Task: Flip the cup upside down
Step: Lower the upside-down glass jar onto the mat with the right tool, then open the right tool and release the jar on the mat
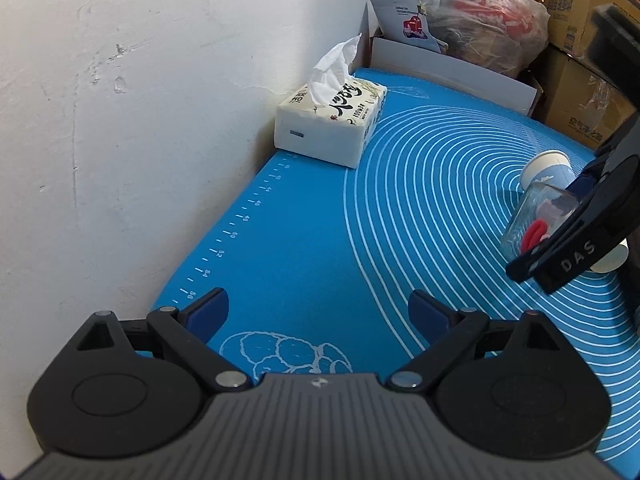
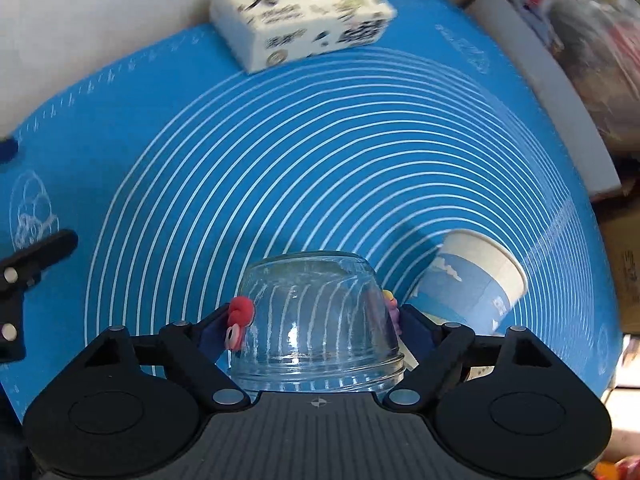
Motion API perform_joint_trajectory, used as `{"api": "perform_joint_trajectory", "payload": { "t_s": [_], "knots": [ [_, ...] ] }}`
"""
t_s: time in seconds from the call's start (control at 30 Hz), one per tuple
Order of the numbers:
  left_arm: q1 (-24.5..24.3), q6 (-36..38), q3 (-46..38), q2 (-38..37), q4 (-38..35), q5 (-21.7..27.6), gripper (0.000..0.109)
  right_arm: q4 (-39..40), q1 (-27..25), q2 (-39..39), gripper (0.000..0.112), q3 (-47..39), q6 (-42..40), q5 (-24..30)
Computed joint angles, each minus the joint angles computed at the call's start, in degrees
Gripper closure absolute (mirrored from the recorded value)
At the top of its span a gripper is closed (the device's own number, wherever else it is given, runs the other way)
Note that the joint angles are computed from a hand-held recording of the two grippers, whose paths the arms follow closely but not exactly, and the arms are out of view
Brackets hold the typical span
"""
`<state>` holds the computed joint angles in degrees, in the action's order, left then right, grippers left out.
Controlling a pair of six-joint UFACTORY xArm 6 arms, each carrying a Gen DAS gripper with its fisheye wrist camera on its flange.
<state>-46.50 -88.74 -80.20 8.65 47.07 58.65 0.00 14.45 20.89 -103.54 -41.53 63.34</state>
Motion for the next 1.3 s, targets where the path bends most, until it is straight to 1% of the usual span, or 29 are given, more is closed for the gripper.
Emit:
{"api": "perform_joint_trajectory", "payload": {
  "t_s": [0.07, 0.17, 0.27, 0.37, 0.47, 0.5, 0.57, 0.6, 0.63, 0.7, 0.73, 0.8, 0.9, 1.0, 1.07, 1.13, 1.2, 1.3],
  "knots": [
    [-0.05, -0.04, -0.09, 0.07, 0.05, -0.22, 0.013, 3.31, -1.41, -2.63, 0.027, 3.93, 0.38, -3.45],
    [-0.17, -0.21, -0.31, 0.17, 0.24, -0.47, 0.013, 11.39, -4.04, -7.92, 0.027, 11.98, -0.23, -10.05],
    [-0.29, -0.49, -0.62, 0.33, 0.54, -0.65, 0.013, 21.19, -6.32, -15.04, 0.027, 23.66, -2.26, -20.0],
    [-0.57, -1.08, -0.93, 0.4, 0.99, -1.0, 0.013, 31.34, -7.14, -22.84, 0.027, 36.6, -6.38, -31.09],
    [-1.08, -1.51, -1.45, 0.62, 1.72, -1.36, 0.013, 40.9, -8.1, -27.12, 0.027, 44.29, -9.56, -37.82],
    [-1.34, -1.75, -1.75, 0.81, 2.13, -1.35, 0.013, 44.44, -8.32, -28.11, 0.027, 46.1, -10.99, -39.43],
    [-1.87, -2.47, -2.39, 1.28, 2.88, -1.35, 0.013, 52.36, -7.03, -30.14, 0.027, 50.63, -16.52, -46.22],
    [-2.15, -2.9, -2.69, 1.53, 3.22, -1.53, 0.013, 57.75, -6.32, -31.16, 0.027, 52.44, -21.38, -49.11],
    [-2.41, -3.2, -2.92, 1.76, 3.49, -1.79, 0.013, 63.05, -5.9, -31.87, 0.027, 53.52, -25.89, -50.76],
    [-2.87, -2.83, -3.6, 2.4, 3.66, -2.12, 0.013, 72.7, -5.45, -32.62, 0.027, 54.58, -34.38, -52.79],
    [-3.2, -2.51, -4.03, 2.76, 3.76, -1.86, 0.013, 76.34, -5.46, -33.05, 0.027, 55.16, -37.73, -53.44],
    [-3.96, -2.29, -4.87, 3.46, 3.99, -0.84, 0.013, 81.01, -5.43, -33.14, 0.027, 55.72, -41.57, -53.99],
    [-4.62, -2.54, -5.11, 3.73, 3.78, -0.41, 0.013, 91.2, -5.08, -33.91, 0.027, 56.24, -51.75, -54.91],
    [-5.13, -2.5, -5.33, 3.94, 3.4, 0.01, 0.013, 96.57, -5.56, -35.59, 0.027, 57.91, -57.88, -54.83],
    [-5.55, -2.59, -5.54, 4.1, 3.44, 0.35, 0.013, 96.67, -5.94, -36.6, 0.027, 59.19, -58.02, -54.53],
    [-5.92, -2.43, -5.84, 4.3, 3.31, 0.67, 0.013, 93.22, -6.4, -37.27, 0.027, 60.33, -54.22, -53.93],
    [-6.2, -2.25, -6.11, 4.47, 3.15, 0.82, 0.013, 91.02, -6.32, -37.59, 0.027, 61.12, -52.42, -54.25],
    [-6.72, -1.94, -6.39, 4.67, 3.0, 1.23, 0.013, 92.57, -5.64, -38.18, 0.027, 61.99, -55.94, -55.49]
  ]
}}
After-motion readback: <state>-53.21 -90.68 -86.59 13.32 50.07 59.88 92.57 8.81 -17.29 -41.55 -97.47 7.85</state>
